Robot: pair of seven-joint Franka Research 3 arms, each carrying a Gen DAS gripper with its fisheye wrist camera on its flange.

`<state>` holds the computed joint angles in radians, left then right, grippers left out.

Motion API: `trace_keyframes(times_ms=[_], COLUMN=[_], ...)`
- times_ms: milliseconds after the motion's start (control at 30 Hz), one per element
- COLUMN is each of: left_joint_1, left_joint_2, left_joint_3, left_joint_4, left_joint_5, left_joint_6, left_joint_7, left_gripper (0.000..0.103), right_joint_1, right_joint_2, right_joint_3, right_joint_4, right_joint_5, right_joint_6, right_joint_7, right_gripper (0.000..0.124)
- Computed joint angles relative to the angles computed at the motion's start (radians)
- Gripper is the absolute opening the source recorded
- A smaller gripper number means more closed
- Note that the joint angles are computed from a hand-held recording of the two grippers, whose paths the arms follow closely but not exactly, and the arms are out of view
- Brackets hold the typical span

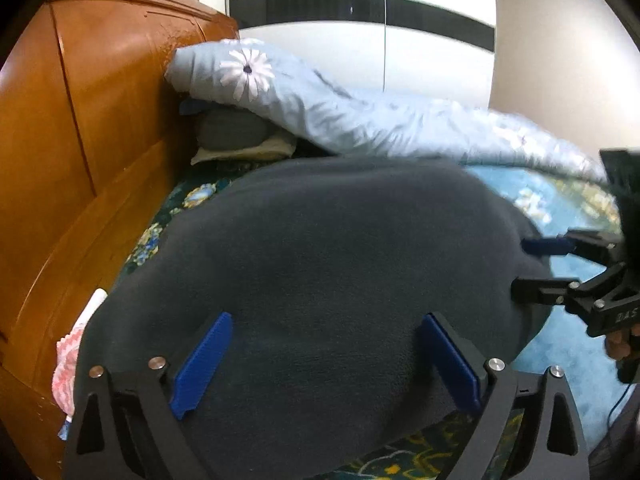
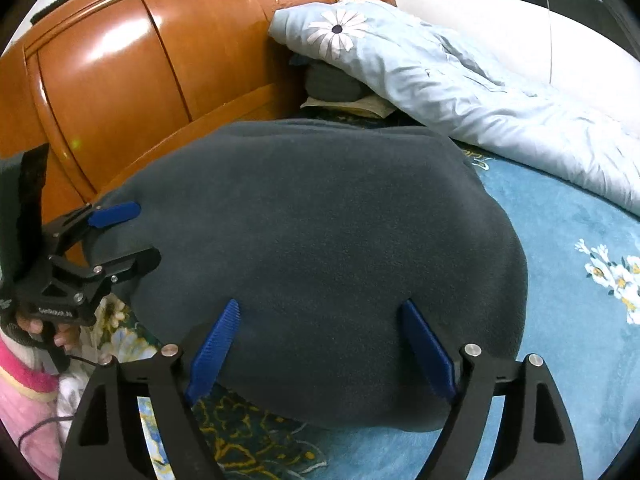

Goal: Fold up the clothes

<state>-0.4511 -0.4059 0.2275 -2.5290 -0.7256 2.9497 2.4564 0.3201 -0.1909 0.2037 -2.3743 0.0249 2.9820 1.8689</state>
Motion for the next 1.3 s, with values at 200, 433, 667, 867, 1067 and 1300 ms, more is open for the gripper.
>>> trace_keyframes(times_ms=[200,433,667,867,1067,1300], left_joint_1=[-0.081,-0.101,0.082,0.134,0.154,0.173], left_joint_2=[-0.014,0.042,0.104,0.114,0.102,0.095], left_joint_3=[0.082,0.157,0.004,-0.046,-0.056,-0.088], left_joint_4=[0.023,0.078,0.092,0.105,0.114,0.109], left_joint_5=[-0.153,-0.165,-0.100,-0.147,-0.242,-0.276], left_joint_6=[0.104,0.099,0.022,0.008,-0.011,0.018], left_joint_7=[0.030,-0.074,-0.152,-0.119,-0.079,-0.046], left_gripper=[0.097,0.097,0.097,0.097,0.097,0.099], right_joint_1=[0.076,0.042,0.039,0.049,0.041,-0.027], right_joint_2=[-0.005,0.109,0.214,0.221,0.138,0.042], right_joint_3=[-0.069,-0.080,-0.091,-0.103,-0.090,-0.018], right_joint_4=[0.009,0.196,0.298,0.295,0.216,0.102], right_joint_5=[0.130,0.173,0.067,-0.021,0.004,-0.161], right_joint_6=[0.041,-0.049,-0.117,-0.108,-0.075,-0.032], right_joint_7=[-0.119,-0.167,-0.078,-0.012,0.019,0.177], right_gripper=[0.084,0.084,0.086,0.087,0.086,0.087])
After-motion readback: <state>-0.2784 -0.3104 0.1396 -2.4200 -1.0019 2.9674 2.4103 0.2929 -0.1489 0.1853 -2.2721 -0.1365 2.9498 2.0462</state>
